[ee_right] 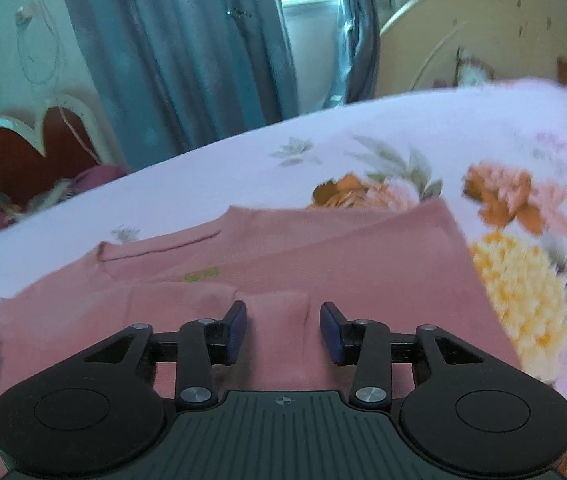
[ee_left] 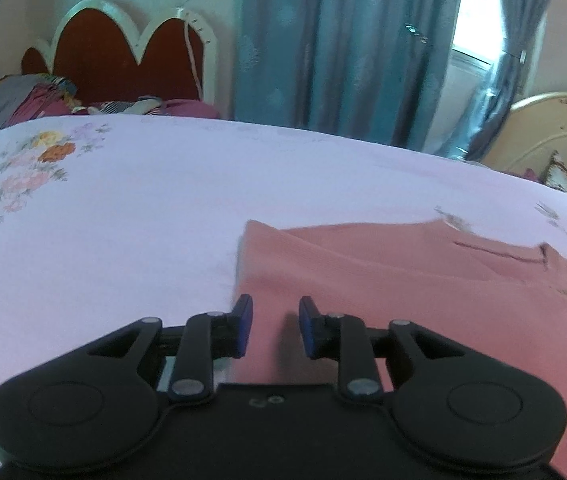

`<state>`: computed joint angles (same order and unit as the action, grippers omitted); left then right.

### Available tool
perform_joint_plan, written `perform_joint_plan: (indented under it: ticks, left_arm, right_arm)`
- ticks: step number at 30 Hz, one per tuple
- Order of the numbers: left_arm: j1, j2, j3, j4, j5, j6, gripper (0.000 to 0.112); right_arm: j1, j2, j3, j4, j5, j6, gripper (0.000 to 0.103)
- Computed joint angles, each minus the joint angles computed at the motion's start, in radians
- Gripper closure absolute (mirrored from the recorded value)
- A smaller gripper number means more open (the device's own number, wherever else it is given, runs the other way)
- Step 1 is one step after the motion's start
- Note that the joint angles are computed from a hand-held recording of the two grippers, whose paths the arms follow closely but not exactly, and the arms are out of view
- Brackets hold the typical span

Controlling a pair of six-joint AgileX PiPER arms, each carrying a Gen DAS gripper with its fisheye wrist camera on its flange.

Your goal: Fold small clothes

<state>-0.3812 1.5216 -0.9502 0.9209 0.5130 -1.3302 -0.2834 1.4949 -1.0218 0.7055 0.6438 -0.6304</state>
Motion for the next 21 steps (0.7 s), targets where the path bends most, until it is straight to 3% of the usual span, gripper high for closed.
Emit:
perform_joint_plan:
  ticks: [6,9,11,17,19,21]
  left_arm:
    - [-0.063,-0.071,0.065,-0.058,0.018,0.013,0.087]
    - [-0.073,-0.078,0.104,-0.089,0.009,0.023,0.083]
    - [-0.093,-0.081,0.133,0.001,0.01,-0.049,0.083]
    - [-0.12,-0.071,0.11,-0.014,0.059,-0.02,0.083]
    - [-0.13,-0.066,0.1,-0.022,0.079,-0.011,0.084]
    - [-0.135,-0.059,0.087,-0.037,0.095,0.002,0.084]
  right_arm:
    - [-0.004,-0.048,0.071,-0.053,0.038,0.008,0.062]
    - [0.037,-0.077,0.116,-0.163,-0.037,0.047,0.062]
    - [0.055,-0.093,0.137,-0.224,-0.083,0.071,0.062]
    - [0.061,-0.097,0.135,-0.294,-0.083,0.11,0.062]
    - [0.047,-0.107,0.123,-0.266,-0.069,0.101,0.062]
    - [0.014,-0.148,0.143,-0.144,-0.075,0.02,0.062]
